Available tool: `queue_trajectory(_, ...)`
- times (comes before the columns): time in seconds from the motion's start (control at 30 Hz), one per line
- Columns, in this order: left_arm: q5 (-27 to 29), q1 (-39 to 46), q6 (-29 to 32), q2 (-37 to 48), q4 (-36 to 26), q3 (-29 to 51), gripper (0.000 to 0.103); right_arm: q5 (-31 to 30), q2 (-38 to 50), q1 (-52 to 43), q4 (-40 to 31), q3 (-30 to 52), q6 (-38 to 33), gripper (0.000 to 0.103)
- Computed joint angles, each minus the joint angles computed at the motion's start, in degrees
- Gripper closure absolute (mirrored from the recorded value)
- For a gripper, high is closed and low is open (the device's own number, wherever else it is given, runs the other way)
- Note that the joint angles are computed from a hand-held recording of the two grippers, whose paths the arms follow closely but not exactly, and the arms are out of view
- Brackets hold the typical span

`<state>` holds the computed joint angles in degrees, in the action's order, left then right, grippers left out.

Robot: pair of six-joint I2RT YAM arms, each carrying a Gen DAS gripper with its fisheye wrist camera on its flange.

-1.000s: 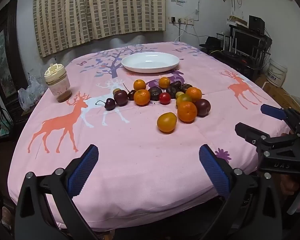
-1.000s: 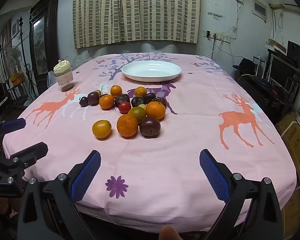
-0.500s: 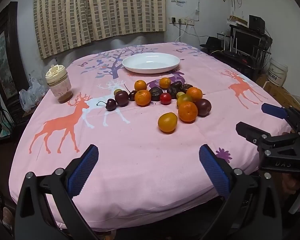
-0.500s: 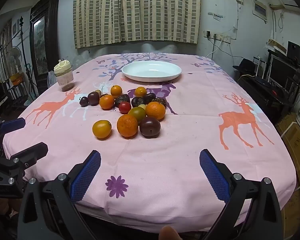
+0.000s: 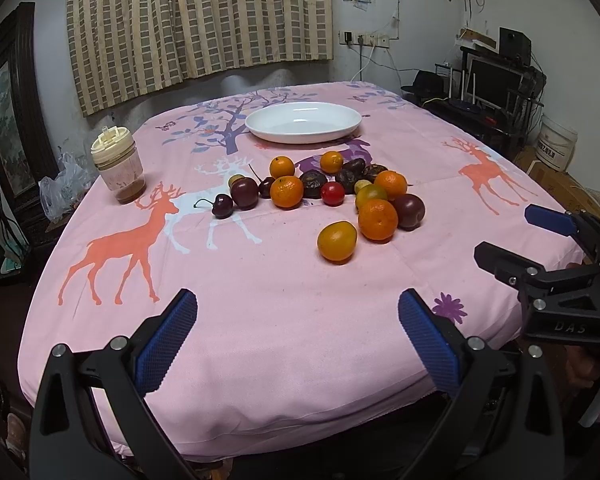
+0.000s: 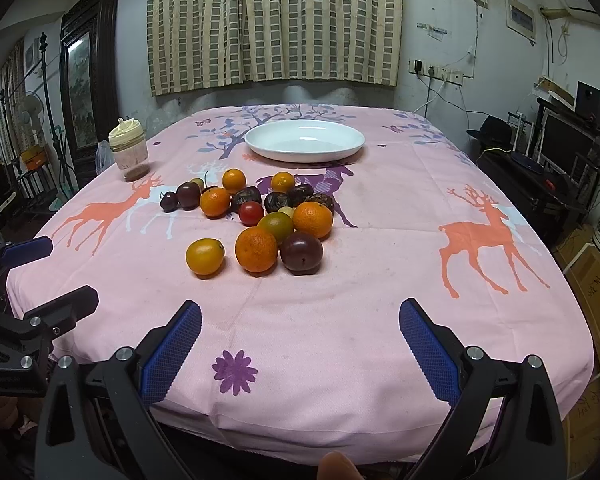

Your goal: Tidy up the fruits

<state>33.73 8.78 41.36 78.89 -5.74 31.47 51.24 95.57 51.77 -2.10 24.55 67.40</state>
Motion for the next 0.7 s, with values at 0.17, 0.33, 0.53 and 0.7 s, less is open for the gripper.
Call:
queue_trajectory(0.17,0.4,0.6,0.6,0.9,-0.2,0.5,0.004,0.0,0.8,0.4,0.0,0.5,0.6,0.004)
queue_trajectory(0.33,-0.4,-0.3,0.1,0.2,0.3,0.0,0.004,-0.1,1.1,0.2,0.4,0.6,0.3,0.004)
queue_trajectory(0.53,-0.6,-0.2,0.2,0.7,0.2,0.3,0.004,-0.3,0.2,0.0,-0.3,0.6,0.0,0.004)
queue_trajectory(0.7,-0.6,-0.3,0.3,0.5,0.2,0.1,0.004,-0.3,0.5,0.0,0.0,0.6,-0.1,0.004)
